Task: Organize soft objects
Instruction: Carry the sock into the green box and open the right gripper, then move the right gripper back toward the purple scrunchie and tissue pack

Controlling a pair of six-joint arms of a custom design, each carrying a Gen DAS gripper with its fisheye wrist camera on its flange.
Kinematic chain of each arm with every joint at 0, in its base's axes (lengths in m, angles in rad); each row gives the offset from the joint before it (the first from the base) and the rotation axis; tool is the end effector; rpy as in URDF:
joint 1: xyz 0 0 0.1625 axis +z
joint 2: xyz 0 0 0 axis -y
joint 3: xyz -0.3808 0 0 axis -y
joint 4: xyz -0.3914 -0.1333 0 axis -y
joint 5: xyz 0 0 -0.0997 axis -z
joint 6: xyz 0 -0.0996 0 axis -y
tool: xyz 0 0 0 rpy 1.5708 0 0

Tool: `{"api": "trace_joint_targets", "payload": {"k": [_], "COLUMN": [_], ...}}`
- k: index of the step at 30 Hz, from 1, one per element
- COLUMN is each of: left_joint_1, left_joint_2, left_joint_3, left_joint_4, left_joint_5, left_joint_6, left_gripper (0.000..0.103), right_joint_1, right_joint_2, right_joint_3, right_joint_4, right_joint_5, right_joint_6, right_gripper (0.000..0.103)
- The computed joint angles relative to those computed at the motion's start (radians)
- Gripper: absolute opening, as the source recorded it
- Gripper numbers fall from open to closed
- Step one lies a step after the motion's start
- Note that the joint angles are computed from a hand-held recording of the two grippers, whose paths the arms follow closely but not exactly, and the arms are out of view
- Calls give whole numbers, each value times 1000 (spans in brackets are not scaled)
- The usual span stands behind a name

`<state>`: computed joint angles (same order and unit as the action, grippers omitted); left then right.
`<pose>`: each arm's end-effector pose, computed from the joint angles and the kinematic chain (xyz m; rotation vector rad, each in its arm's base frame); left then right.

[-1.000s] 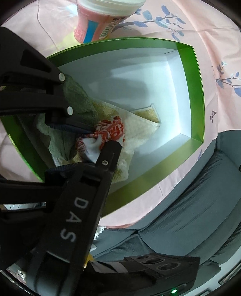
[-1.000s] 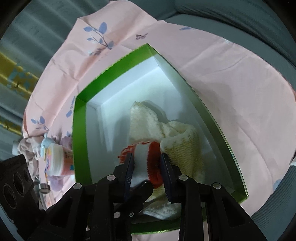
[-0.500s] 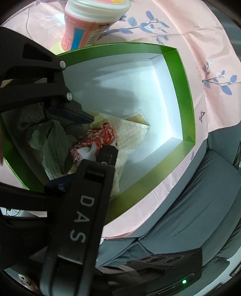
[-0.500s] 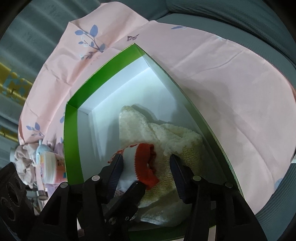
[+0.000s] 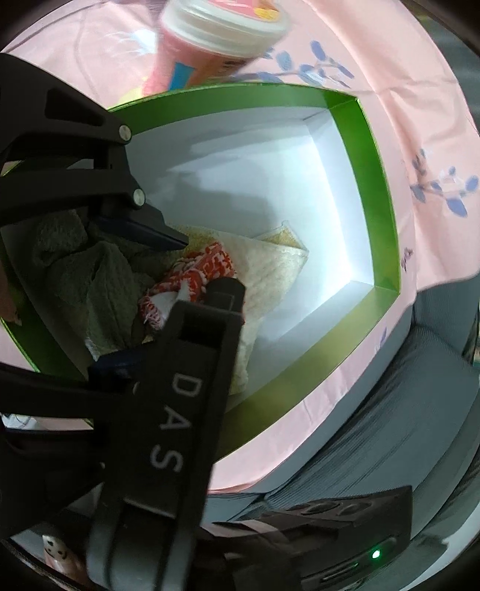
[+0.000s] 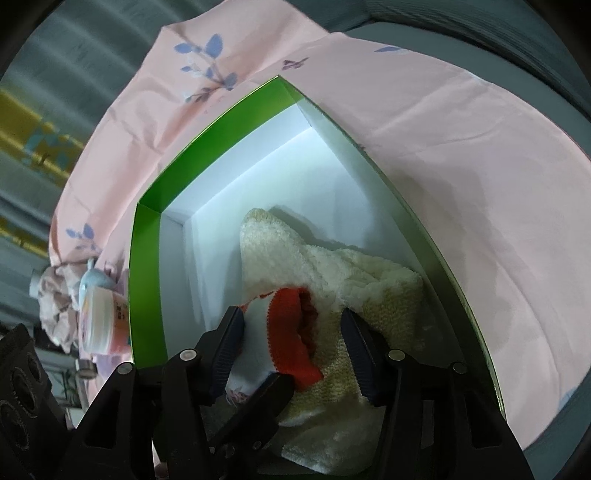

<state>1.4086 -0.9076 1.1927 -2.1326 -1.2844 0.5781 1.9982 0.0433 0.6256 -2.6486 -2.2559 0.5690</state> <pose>0.0411 -0.7485 0.2878 0.9573 2.6220 -0.2971 0.3996 -0.7077 -0.1278 -0.3730 -2.5616 0.9101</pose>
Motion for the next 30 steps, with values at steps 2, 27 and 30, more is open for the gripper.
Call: {"api": "trace_joint_targets", "payload": {"k": [2, 27, 30], "left_joint_1": [0, -1, 19], "left_joint_2": [-1, -181, -230], "left_joint_3": [3, 100, 117], "left_joint_4": [-6, -127, -135], "left_joint_5": [6, -26, -33], "left_joint_6": [-25, -18, -6], "left_gripper": [46, 90, 92], "right_joint_1": [-3, 90, 107], "right_joint_2": [5, 97, 119], "right_joint_3": [-13, -210, -246], "right_joint_4": [-1, 125, 124], "right_joint_5": [21, -161, -197], "right_joint_6": [-30, -22, -26], "right_gripper": [56, 93, 93]}}
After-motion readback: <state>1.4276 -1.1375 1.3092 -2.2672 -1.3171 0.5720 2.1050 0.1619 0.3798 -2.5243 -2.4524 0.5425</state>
